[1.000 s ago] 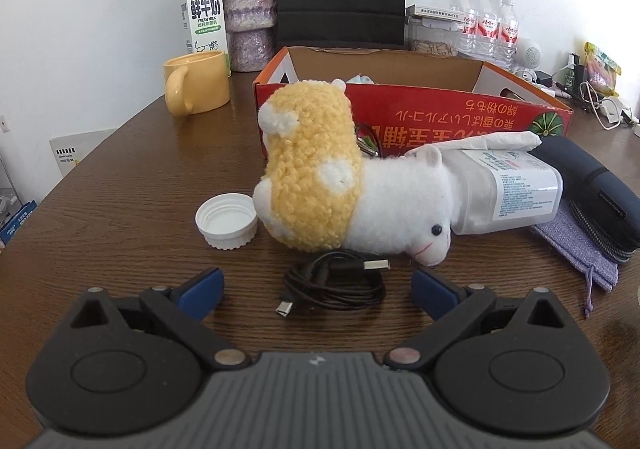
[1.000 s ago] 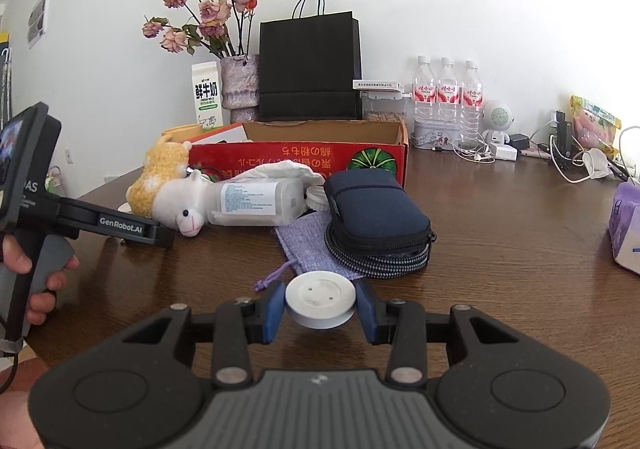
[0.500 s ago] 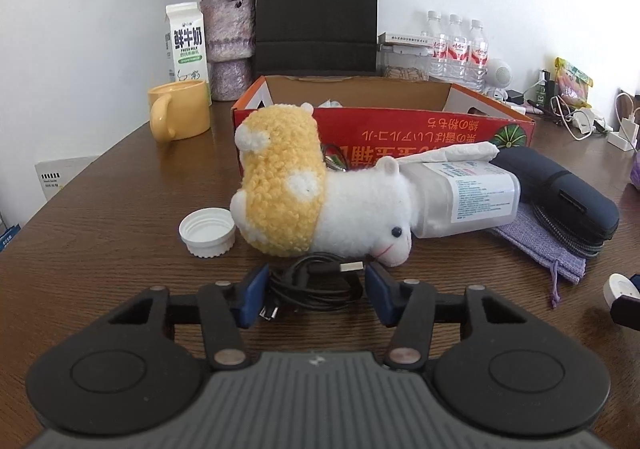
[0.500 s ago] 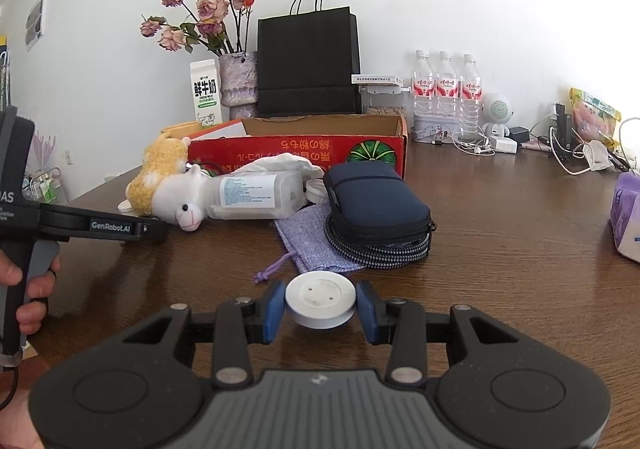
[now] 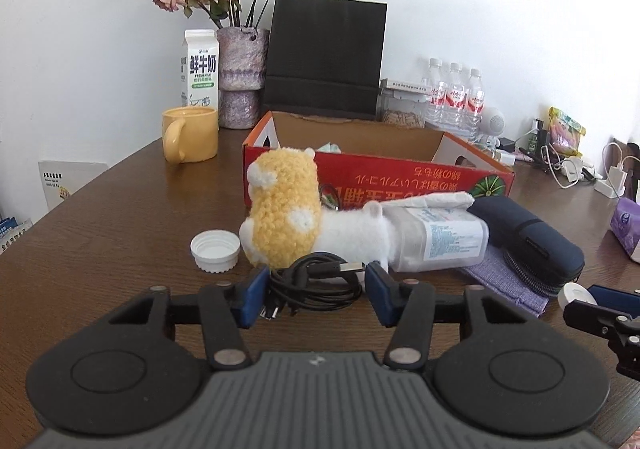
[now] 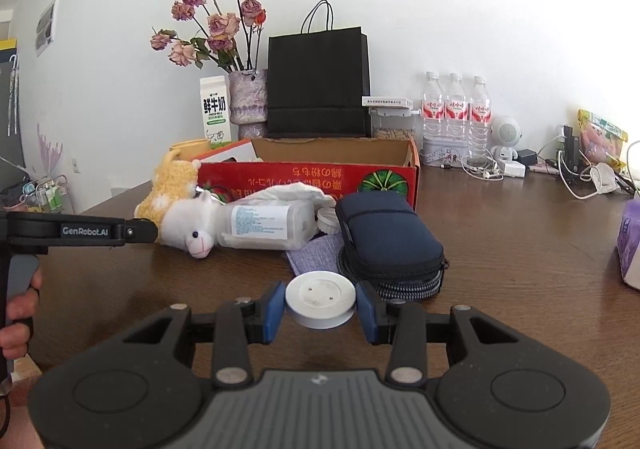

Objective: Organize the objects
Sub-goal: 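Carry the lid and cable into the cardboard box and open both grippers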

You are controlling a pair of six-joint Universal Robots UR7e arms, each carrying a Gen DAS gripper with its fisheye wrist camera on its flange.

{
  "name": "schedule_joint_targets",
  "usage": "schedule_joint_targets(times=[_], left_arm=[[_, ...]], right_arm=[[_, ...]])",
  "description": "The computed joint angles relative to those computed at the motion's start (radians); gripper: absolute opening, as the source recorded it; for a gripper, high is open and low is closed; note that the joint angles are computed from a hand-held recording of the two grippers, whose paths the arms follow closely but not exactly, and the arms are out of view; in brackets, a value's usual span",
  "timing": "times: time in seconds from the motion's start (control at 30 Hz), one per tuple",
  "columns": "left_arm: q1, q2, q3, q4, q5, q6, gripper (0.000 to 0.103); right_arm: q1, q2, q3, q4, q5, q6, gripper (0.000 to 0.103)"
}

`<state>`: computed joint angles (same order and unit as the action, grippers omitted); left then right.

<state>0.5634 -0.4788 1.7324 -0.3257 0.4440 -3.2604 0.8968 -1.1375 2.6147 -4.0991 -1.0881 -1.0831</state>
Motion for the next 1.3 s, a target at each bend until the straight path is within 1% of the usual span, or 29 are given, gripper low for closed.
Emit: schedule_joint_targets(times=[0.17, 0.3, 0.43, 0.57, 0.73, 0.9, 1.03, 1.1, 1.2, 1.3], left_arm=[[-0.007, -0.042, 0.015, -0.129, -0.005, 0.135, 0.054], [0.000, -0.063, 0.008, -0.202, 0.008, 0.208, 0.054], [0.012, -0.069, -0.017, -0.251, 0.034, 0.274, 0.054], [0.036, -0.060, -0.070, -0.279, 0.063, 0.341, 0.054], [0.077, -0.043, -0.158, -0.242, 0.098, 0.359, 0.054], [0.114, -0.018, -0.261, -0.180, 0.115, 0.364, 0.054], [0.148, 0.021, -0.372, -0.118, 0.129, 0.361, 0.054], [0.164, 0.052, -0.442, -0.065, 0.126, 0.342, 0.054], [0.190, 0.104, -0.545, 0.015, 0.129, 0.314, 0.054], [0.213, 0.161, -0.659, 0.110, 0.119, 0.278, 0.054]], right_arm=[[0.055, -0.009, -0.037, 0.015, 0.005, 0.026, 0.038], [0.109, -0.005, -0.079, 0.022, 0.005, 0.056, 0.038], [0.165, 0.012, -0.140, 0.026, -0.010, 0.098, 0.038], [0.223, 0.037, -0.216, 0.042, -0.029, 0.130, 0.038], [0.291, 0.070, -0.322, 0.073, -0.069, 0.157, 0.038], [0.357, 0.105, -0.440, 0.124, -0.130, 0.149, 0.038], [0.404, 0.136, -0.550, 0.210, -0.199, 0.164, 0.038], [0.422, 0.155, -0.605, 0.261, -0.233, 0.173, 0.038], [0.445, 0.189, -0.688, 0.348, -0.299, 0.208, 0.038], [0.460, 0.233, -0.766, 0.408, -0.360, 0.229, 0.038]])
